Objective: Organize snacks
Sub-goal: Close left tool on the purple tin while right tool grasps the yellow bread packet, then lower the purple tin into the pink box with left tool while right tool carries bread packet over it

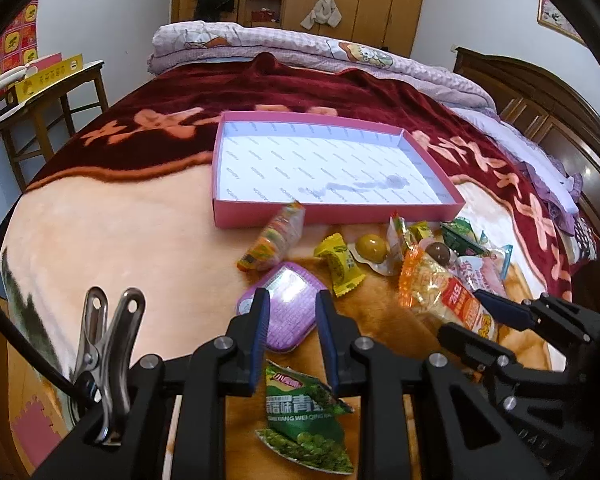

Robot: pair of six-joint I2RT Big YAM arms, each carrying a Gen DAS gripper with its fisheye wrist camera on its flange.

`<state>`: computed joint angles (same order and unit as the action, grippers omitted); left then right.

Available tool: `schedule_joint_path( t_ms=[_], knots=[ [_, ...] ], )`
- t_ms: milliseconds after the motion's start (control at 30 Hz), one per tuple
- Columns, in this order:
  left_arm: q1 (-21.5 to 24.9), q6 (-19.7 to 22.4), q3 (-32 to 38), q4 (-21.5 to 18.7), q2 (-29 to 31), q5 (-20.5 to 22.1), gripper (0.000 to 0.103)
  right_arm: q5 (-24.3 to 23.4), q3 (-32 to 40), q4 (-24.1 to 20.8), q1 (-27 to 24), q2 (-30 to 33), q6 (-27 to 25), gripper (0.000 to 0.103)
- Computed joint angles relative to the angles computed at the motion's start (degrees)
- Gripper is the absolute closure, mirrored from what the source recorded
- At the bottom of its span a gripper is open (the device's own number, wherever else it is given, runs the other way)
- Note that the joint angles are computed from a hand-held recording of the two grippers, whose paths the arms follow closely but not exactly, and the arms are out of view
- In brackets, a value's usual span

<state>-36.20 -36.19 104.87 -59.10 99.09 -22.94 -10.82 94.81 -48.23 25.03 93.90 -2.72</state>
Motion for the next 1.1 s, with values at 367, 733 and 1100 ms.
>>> schedule_joint_path(
  t_ms=[367, 733, 1100],
  knots=[
    [-0.2, 5.2, 3.2, -4.1, 3.6, 3.8, 0.047, -2.3, 0.4, -0.4, -0.8, 0.3, 0.5, 0.058],
    [1.4, 5.4, 2.8, -4.8, 5.1, 2.4, 0.034, -2.6, 0.2, -0.4, -0.8, 0.3, 0.5, 0.058],
    [1.5, 6.6, 1.0, -2.0, 3.9, 3.1, 0.039, -2.6, 0.7, -1.1, -0.7, 0.8, 0.3, 0.058]
  ],
)
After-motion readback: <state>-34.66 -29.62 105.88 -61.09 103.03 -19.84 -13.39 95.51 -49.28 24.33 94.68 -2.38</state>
